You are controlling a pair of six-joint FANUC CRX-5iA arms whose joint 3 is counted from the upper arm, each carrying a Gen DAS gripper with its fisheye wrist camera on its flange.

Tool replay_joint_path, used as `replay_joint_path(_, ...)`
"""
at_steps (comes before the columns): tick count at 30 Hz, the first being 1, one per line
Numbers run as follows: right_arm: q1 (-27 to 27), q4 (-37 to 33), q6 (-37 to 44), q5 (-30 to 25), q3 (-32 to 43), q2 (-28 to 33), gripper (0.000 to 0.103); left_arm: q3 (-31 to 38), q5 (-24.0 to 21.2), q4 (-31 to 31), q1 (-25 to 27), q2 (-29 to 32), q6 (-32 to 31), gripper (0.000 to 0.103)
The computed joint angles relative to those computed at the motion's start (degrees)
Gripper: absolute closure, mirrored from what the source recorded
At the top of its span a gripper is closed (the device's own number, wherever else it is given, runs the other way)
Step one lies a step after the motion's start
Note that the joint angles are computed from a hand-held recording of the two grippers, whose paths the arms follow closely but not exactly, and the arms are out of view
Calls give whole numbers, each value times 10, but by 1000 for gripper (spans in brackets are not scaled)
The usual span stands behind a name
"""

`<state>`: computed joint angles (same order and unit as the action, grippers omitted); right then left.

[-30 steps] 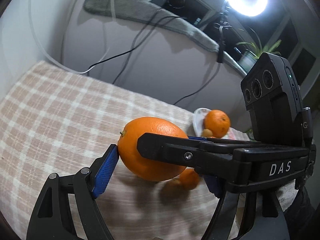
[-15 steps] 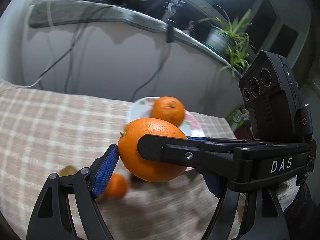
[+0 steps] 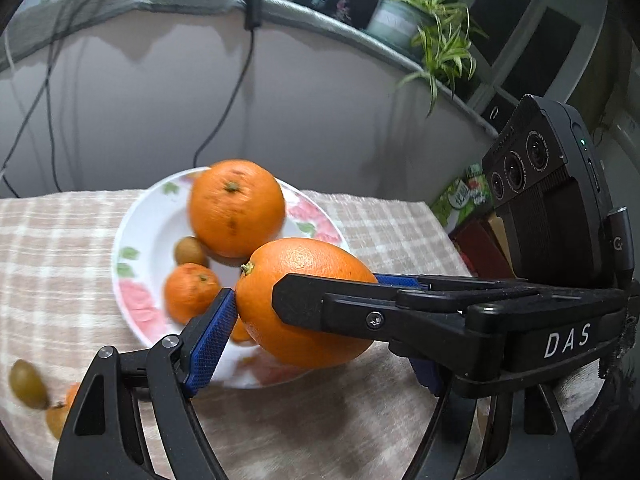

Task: Organize fruits
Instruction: 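Carry the large orange with the right gripper onto the white floral plate, then open the right gripper and withdraw it from the plate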

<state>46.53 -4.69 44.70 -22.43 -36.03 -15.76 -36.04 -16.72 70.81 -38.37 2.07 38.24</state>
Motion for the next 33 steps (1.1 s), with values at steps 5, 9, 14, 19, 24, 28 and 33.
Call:
replay_joint_path(5,-32,-75,71,-5,6,-3,30,21,-9,-49,8,15,40,26)
replay_joint_path(9,-26,-47,55,-10,2,-4,30,23,-12,-63,15,17,54,26)
replay_joint_path(14,-26,-50,58,-6,4,0,30,30,-15,-94,21,20,76,26)
replay_joint_path(19,-27,-54,61,0,2,-2,31,30,-13,-122,27,16,100,26)
replay_joint_path(24,-5,58,-39,24,-31,-26,31,21,7,-148,27,-1,112,26)
replay_joint_path(28,9,152,-112,33,-58,-42,31,7,20,-148,28,-21,109,26)
replay_joint_path(33,28,316,-252,35,-102,-59,31,-19,42,-143,29,-49,104,26)
